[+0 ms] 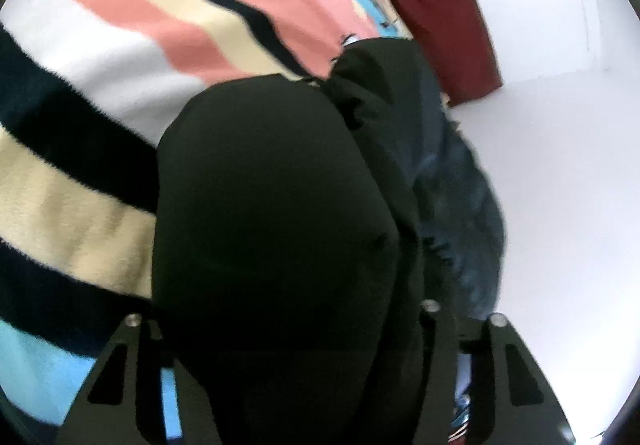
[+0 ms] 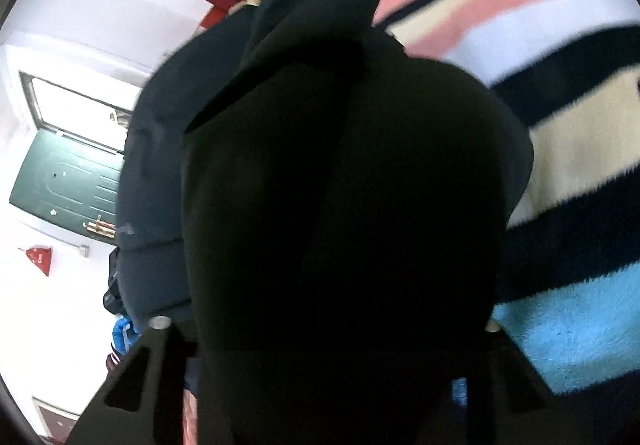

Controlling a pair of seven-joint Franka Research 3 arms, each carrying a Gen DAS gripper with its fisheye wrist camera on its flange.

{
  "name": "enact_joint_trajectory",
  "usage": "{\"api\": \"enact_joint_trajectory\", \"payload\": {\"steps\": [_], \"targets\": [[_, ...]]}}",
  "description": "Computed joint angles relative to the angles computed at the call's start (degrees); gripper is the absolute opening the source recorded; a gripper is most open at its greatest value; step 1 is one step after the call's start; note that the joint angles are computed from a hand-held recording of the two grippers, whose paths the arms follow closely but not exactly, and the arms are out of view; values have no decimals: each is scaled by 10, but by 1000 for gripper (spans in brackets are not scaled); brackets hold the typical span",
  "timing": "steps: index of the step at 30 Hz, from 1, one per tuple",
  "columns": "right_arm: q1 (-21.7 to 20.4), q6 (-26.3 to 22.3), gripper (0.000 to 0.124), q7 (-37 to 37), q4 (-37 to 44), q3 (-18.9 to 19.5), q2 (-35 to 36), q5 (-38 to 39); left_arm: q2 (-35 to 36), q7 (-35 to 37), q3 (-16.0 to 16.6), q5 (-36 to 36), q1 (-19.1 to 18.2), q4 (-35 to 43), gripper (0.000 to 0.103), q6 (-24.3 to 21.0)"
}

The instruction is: Fold large clothes

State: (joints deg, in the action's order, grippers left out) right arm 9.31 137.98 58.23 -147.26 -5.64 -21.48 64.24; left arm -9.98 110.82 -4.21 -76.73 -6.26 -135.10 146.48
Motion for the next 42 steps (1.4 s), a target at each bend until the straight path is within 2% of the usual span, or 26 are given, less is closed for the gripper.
{"api": "enact_joint_trajectory", "payload": {"steps": [2,5,8,9,11,16,17,19,21,24,27,29,31,33,36,38,39,42], "targets": [[4,13,25,-3,-4,5,-18,6,-18,19,4,-22,-2,-4,46,-7],[19,39,23,-8,-5,13,-45,23,-37,32,3,-47,-10,-3,45,-12],[24,37,22,-8,10,5,-62,16,-74,52,8,-75,-17,-18,45,-23],[15,19,22,-26,2,4,-81,15,-89,59,10,-83,-19,-27,45,-25],[25,31,22,-6,-1,2,-98,-7,-122,68,14,-93,-23,-48,45,-26],[40,28,22,-6,-14,-11,-133,-27,-194,70,25,-78,-27,-114,45,-26],[29,11,23,-15,-35,-15,-141,-17,-203,62,29,-74,-28,-130,45,-27],[34,12,23,-4,-42,-20,-144,-24,-202,49,29,-56,-30,-148,45,-25],[25,18,25,16,-65,-8,-144,-41,-194,31,29,-29,-30,-161,45,-18],[20,31,35,39,-71,-4,-123,-56,-182,39,48,-20,-28,-167,53,-28],[6,53,64,80,-78,15,-130,-96,-181,27,46,31,-21,-162,60,-34],[-1,62,91,118,-79,27,-137,-131,-191,17,50,62,-22,-162,61,-41],[-1,83,103,141,-90,30,-153,-147,-214,2,57,90,-22,-170,63,-46],[-6,105,103,168,-105,34,-183,-168,-230,-12,66,113,-22,-171,67,-44],[-29,110,103,214,-114,39,-216,-226,-274,-47,83,158,-6,-193,69,-36],[-56,90,103,257,-120,61,-264,-279,-328,-88,80,200,13,-219,70,-21],[-53,103,103,261,-130,61,-275,-294,-351,-107,77,222,22,-228,70,-18],[-64,92,103,303,-142,81,-326,-343,-422,-163,60,304,46,-246,70,-38]]}}
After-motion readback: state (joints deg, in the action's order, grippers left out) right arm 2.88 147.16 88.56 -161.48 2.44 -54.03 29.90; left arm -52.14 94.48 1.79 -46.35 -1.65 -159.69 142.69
